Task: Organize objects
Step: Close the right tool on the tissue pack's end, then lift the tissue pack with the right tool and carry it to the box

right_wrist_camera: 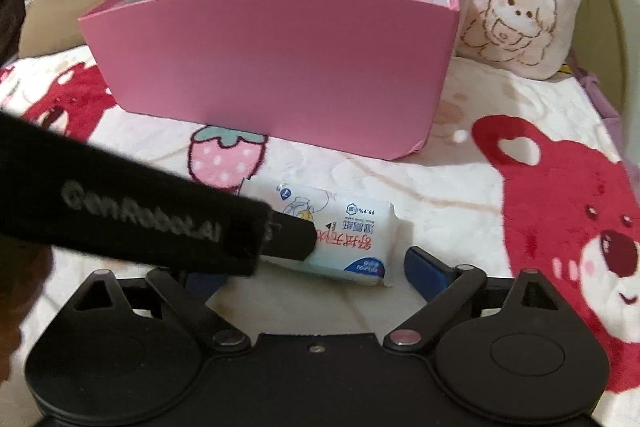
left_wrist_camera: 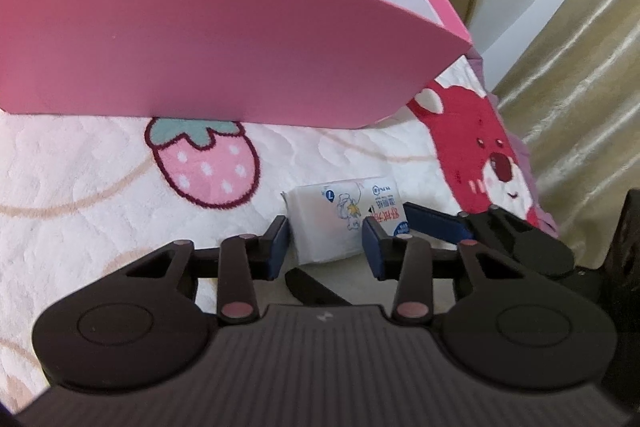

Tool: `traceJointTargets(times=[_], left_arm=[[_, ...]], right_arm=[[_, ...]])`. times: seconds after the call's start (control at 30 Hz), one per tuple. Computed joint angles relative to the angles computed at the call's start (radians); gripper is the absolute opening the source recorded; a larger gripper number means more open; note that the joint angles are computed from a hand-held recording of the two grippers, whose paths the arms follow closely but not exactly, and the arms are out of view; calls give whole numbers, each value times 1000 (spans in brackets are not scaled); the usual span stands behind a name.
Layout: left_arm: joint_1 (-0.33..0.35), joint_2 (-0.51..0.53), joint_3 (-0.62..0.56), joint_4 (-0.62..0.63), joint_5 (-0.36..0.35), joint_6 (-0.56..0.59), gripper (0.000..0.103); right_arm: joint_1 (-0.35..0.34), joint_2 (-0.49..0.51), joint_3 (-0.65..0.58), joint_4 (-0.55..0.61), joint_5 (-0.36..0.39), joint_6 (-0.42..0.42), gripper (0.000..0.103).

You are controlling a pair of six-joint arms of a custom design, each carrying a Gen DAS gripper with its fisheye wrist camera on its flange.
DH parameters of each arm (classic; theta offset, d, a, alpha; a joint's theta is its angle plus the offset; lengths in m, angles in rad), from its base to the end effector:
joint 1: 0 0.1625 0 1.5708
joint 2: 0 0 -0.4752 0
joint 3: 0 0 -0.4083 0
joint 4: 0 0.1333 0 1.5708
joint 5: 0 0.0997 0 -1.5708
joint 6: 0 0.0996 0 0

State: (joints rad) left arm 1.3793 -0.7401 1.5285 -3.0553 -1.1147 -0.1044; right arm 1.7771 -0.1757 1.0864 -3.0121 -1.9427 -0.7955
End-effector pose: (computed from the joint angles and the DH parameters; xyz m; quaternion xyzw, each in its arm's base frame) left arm 0.0269 -0.7922 0.1887 -0.0372 0.9182 -0.3599 0.1612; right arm 0.2694 -0.8133 -0.1065 0.4129 -0.8551 0.1948 0.2455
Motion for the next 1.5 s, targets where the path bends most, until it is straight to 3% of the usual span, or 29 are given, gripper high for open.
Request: traceJointTargets(times=[0.13,0.3,0.43,0.7,1.2,1.3,1.5], left_arm=[[-8,-12,13,10,-5,-3,36],[-22,-32,42,5,7,28,36],[-30,-74,78,6,-20,20,36],[-56,-172,157,42,-24,26,36],[-94,-283,241,23,-1,33,36],[-86,-302,243,52,-29,3,36],[-94,-323,249,72,-9,-8,36]], right_arm=[[10,-1,17,-36,-27,8,83],[28,-13,58,-98,-52,-52,82],[41,-42,92,-99,-43,-24,84],[73,-121,182,-63,16,-36,89],[116,-179,219,-25,79,-53,89],[119,-187,221,-5,94,-52,89],[119,-209,221,43,157,-13,89]])
